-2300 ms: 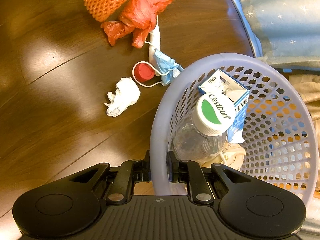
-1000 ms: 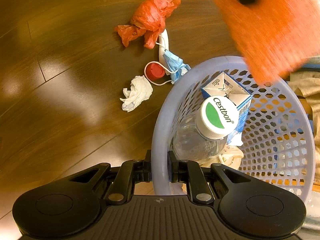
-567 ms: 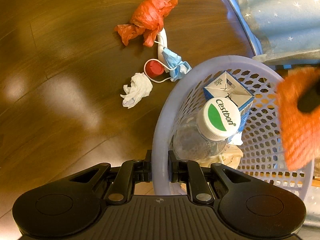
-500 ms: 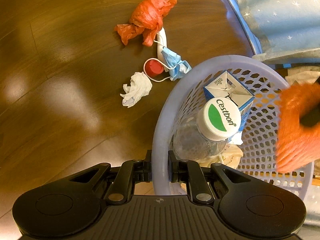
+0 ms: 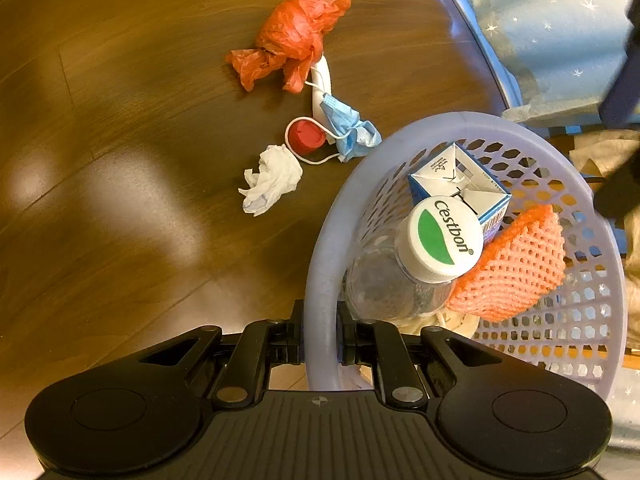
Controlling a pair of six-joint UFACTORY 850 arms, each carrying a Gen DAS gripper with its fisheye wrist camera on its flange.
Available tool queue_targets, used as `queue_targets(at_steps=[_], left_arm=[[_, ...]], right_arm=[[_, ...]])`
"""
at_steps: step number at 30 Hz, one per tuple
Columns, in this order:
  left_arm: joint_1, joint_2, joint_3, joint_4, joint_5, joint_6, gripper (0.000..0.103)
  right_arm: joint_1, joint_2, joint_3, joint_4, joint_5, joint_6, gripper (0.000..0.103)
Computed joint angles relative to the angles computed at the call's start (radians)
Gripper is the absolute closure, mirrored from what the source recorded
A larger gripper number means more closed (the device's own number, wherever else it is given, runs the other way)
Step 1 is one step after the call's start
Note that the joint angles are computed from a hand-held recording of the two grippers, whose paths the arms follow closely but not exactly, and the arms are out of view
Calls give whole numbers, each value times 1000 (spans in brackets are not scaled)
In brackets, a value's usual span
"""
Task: Collect trash
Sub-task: 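Drop the foam net into the wastebasket by opening the left gripper, then move the left tool to the red plastic bag and close on it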
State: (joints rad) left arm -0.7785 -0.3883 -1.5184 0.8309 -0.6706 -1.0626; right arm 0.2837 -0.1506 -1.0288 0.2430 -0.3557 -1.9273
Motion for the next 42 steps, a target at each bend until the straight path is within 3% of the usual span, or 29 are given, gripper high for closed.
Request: queue_targets(at_steps=[14, 22, 26, 42], left_arm=[[-40, 127, 184, 38, -126, -157, 40], [-73, 193, 288, 12, -190, -203, 28], [-90, 208, 332, -4, -220, -211, 26], [-135, 183, 437, -31, -198, -190, 26]], right_arm=[[4, 0, -3, -20, 1, 25, 93], [4, 1, -3, -22, 6, 24, 93], [6, 2, 1, -26, 15, 29, 93], [21, -12, -3, -61, 48, 75, 93]])
